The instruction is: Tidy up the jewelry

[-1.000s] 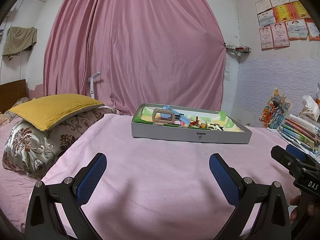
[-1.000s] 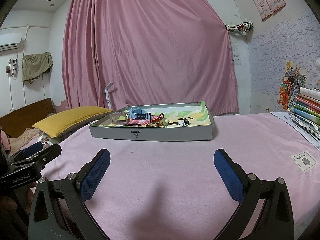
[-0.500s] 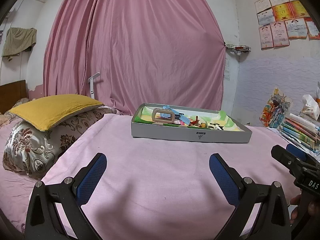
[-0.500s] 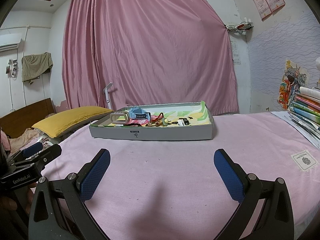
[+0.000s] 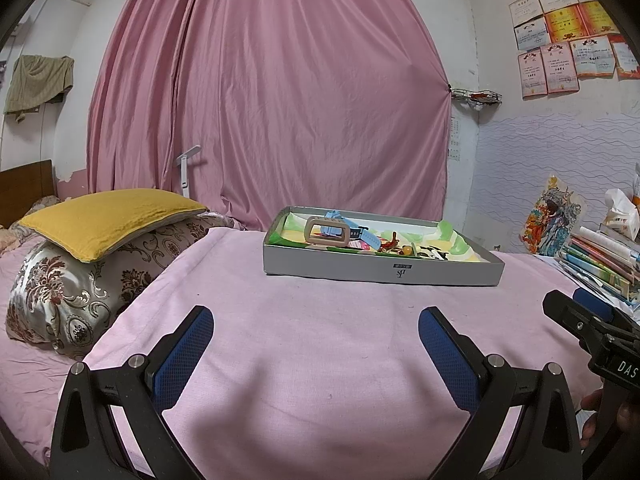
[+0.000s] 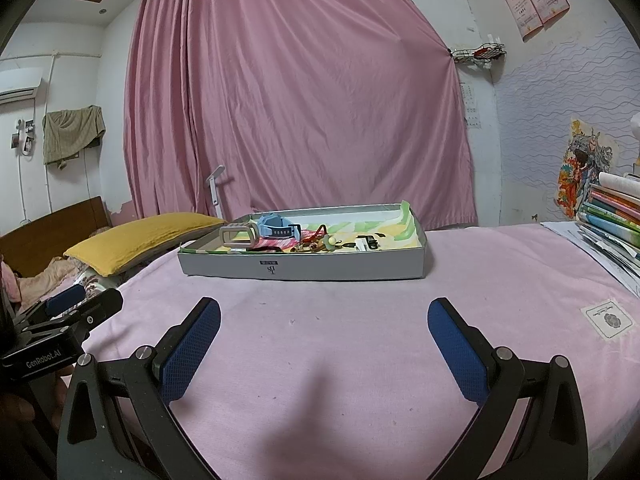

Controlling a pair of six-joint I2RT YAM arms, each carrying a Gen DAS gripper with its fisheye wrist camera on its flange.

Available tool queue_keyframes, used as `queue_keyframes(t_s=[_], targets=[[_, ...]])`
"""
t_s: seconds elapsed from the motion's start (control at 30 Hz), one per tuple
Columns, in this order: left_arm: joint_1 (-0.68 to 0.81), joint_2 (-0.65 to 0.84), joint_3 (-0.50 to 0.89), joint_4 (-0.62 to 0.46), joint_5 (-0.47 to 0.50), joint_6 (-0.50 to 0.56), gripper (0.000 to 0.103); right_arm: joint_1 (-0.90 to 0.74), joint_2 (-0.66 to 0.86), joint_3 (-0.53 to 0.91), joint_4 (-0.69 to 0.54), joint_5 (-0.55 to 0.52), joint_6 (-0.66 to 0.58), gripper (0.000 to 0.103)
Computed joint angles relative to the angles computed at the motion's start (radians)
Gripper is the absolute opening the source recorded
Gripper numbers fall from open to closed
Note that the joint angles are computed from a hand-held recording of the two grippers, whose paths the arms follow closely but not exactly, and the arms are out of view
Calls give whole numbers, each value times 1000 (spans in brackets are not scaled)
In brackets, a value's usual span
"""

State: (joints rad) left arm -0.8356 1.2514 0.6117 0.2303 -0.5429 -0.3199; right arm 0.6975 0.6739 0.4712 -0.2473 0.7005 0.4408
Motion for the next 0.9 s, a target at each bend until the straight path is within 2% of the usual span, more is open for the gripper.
queue_keyframes(t_s=[0.9], targets=[[1,1,-3,6,1,1,103,3,0,2,-3,3,2,102]])
